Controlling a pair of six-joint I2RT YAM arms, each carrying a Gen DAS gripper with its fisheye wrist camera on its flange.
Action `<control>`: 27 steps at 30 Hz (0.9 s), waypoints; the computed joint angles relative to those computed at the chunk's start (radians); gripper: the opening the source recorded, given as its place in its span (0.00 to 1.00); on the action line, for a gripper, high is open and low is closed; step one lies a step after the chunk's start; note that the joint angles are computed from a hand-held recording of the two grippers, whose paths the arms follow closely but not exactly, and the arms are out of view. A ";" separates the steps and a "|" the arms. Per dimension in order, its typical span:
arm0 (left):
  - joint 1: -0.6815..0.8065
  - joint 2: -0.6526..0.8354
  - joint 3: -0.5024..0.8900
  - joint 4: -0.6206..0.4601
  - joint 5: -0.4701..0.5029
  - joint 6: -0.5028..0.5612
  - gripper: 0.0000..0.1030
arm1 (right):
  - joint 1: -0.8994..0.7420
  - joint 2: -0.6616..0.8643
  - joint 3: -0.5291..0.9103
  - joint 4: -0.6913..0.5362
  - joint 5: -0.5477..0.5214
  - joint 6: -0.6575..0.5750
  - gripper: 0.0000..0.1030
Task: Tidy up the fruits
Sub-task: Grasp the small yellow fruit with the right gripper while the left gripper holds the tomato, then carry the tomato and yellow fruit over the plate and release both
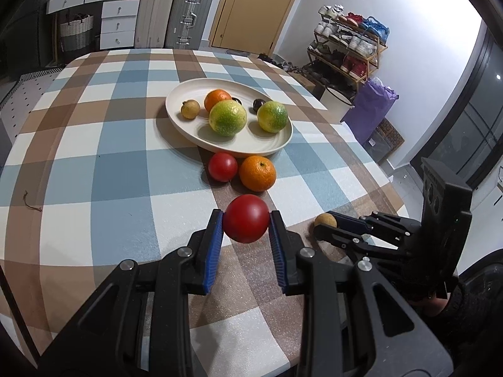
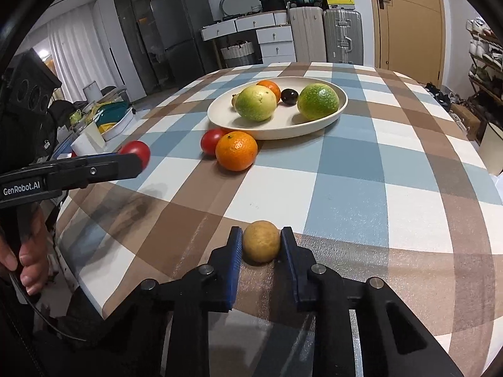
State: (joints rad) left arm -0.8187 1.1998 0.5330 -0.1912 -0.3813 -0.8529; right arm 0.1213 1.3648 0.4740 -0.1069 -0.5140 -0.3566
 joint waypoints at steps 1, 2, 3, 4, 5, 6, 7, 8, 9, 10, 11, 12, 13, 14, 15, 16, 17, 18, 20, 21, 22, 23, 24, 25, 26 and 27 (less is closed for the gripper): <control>0.001 -0.003 0.000 -0.002 -0.002 0.001 0.25 | -0.003 0.001 0.000 0.004 -0.002 0.004 0.23; 0.002 -0.007 0.000 -0.005 -0.003 0.000 0.25 | -0.006 0.004 0.001 0.007 -0.002 0.007 0.23; 0.005 -0.008 0.002 -0.006 -0.001 0.000 0.25 | -0.010 0.008 0.005 0.004 -0.007 0.009 0.23; 0.008 -0.010 0.003 -0.008 0.002 0.000 0.25 | -0.012 0.006 0.006 0.001 -0.010 0.010 0.23; 0.011 -0.013 0.002 -0.007 0.004 -0.001 0.25 | -0.015 0.003 0.006 0.001 -0.012 0.011 0.23; 0.009 -0.011 0.002 -0.008 0.001 0.001 0.25 | -0.019 -0.002 0.006 -0.002 -0.016 0.010 0.23; 0.010 -0.011 0.004 -0.011 0.003 0.000 0.25 | -0.022 -0.004 0.011 -0.009 -0.024 0.009 0.23; 0.012 -0.013 0.005 -0.014 0.006 0.001 0.25 | -0.023 -0.007 0.010 -0.010 -0.029 0.010 0.23; 0.015 -0.008 0.008 -0.013 0.008 0.002 0.25 | -0.027 -0.014 0.009 -0.013 -0.035 0.008 0.23; 0.015 -0.008 0.008 -0.013 0.007 0.002 0.25 | -0.029 -0.022 0.012 -0.019 -0.043 0.006 0.23; 0.016 -0.008 0.009 -0.015 0.007 0.002 0.25 | -0.032 -0.026 0.015 -0.024 -0.049 0.005 0.23; 0.019 -0.006 0.011 -0.015 0.009 0.001 0.25 | -0.032 -0.026 0.019 -0.026 -0.052 0.006 0.23; 0.024 -0.004 0.014 -0.015 0.012 0.001 0.25 | -0.033 -0.030 0.026 -0.035 -0.060 0.007 0.23; 0.028 -0.003 0.016 -0.015 0.015 0.000 0.25 | -0.036 -0.033 0.033 -0.041 -0.070 0.009 0.23; 0.035 0.001 0.019 -0.013 0.020 0.002 0.25 | -0.039 -0.033 0.043 -0.048 -0.080 0.011 0.23; 0.040 0.003 0.022 -0.012 0.023 0.003 0.25 | -0.042 -0.033 0.055 -0.058 -0.092 0.013 0.23; 0.046 0.005 0.024 -0.011 0.028 0.004 0.25 | -0.041 -0.031 0.063 -0.061 -0.096 0.015 0.23; 0.053 0.010 0.029 -0.008 0.033 0.008 0.25 | -0.042 -0.032 0.071 -0.066 -0.103 0.018 0.23; 0.062 0.019 0.041 -0.008 0.040 0.016 0.25 | -0.045 -0.025 0.096 -0.079 -0.120 0.026 0.23; 0.071 0.025 0.047 -0.006 0.046 0.023 0.25 | -0.046 -0.020 0.108 -0.085 -0.130 0.030 0.23; 0.083 0.031 0.053 -0.004 0.054 0.032 0.25 | -0.047 -0.013 0.124 -0.093 -0.141 0.035 0.23; 0.093 0.040 0.062 -0.002 0.063 0.038 0.25 | -0.047 -0.009 0.133 -0.095 -0.146 0.038 0.23; 0.104 0.046 0.068 0.000 0.072 0.044 0.25 | -0.046 -0.002 0.144 -0.096 -0.151 0.042 0.23; 0.116 0.054 0.076 0.003 0.082 0.051 0.25 | -0.044 0.004 0.156 -0.097 -0.156 0.046 0.23; 0.129 0.066 0.086 0.005 0.094 0.057 0.25 | -0.042 0.010 0.168 -0.099 -0.161 0.052 0.23; 0.144 0.076 0.094 0.010 0.107 0.065 0.25 | -0.040 0.017 0.179 -0.100 -0.165 0.056 0.23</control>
State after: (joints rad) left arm -0.6744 1.2759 0.6267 -0.1815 -0.2740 -0.7875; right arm 0.0814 1.3823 0.6527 -0.2068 -0.6792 -0.3008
